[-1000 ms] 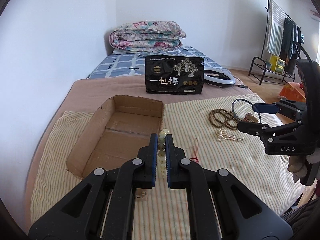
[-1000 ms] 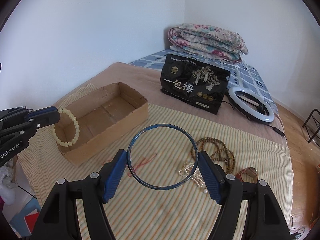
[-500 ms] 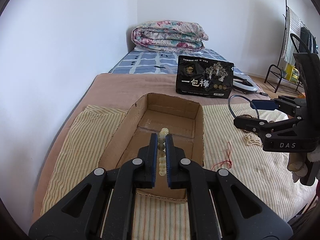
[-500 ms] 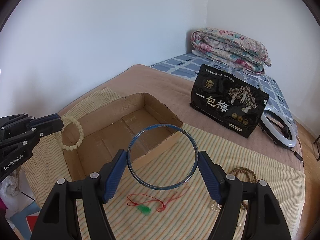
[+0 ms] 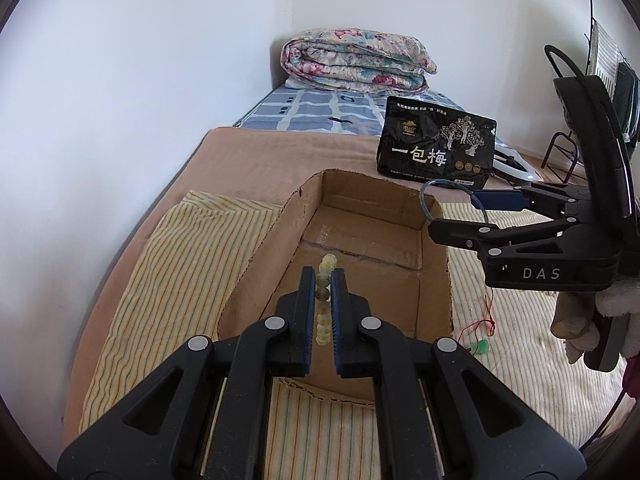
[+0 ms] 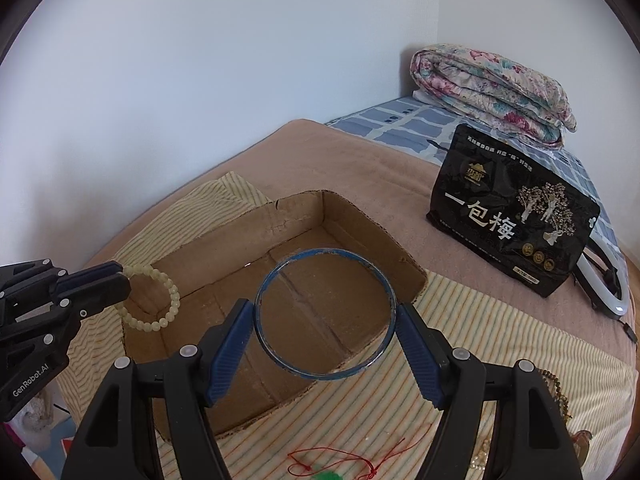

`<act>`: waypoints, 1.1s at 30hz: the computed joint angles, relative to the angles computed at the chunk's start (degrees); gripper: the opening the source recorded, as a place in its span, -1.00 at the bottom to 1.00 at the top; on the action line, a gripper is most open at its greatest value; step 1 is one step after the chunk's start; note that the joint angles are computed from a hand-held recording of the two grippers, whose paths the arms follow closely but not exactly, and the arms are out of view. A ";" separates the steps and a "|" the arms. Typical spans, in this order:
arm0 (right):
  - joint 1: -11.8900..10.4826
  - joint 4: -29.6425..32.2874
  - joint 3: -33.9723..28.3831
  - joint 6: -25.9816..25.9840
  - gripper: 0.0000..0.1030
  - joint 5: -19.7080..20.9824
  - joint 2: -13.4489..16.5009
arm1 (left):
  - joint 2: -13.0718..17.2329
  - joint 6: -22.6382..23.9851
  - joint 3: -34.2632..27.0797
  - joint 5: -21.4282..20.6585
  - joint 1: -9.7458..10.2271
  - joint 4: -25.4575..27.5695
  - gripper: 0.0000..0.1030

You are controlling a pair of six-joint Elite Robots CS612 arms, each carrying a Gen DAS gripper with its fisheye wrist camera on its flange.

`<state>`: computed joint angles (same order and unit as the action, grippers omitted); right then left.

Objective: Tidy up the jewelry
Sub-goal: 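Lower the bangle into the box and open the right tool while the left tool drops the bracelet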

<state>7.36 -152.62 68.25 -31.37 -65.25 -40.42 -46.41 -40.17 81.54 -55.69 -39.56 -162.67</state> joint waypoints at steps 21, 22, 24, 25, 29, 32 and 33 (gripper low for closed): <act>0.94 -0.04 -1.91 0.72 0.67 -1.58 1.60 | 0.12 -0.51 0.10 -1.69 0.70 0.33 -0.80; 0.88 -0.16 -1.82 0.87 0.67 -1.47 1.54 | 0.09 -0.61 0.15 -1.60 0.67 0.34 -0.80; 0.79 -0.40 -1.64 1.02 0.67 -1.36 1.41 | 0.03 -0.83 0.18 -1.56 0.62 0.44 -0.80; 0.74 -0.57 -1.50 1.09 0.67 -1.37 1.31 | 0.04 -0.84 0.15 -1.51 0.63 0.48 -0.79; 0.48 -1.07 -0.91 1.33 0.67 -1.17 0.83 | -0.14 -1.33 0.25 -1.33 0.52 0.72 -0.80; 0.19 -1.86 -0.21 1.56 0.67 -0.88 0.35 | -0.43 -1.61 0.54 -1.30 0.33 0.55 -0.80; 0.08 -2.19 0.10 1.68 0.67 -0.82 0.13 | -0.51 -1.60 0.59 -1.29 0.24 0.48 -0.80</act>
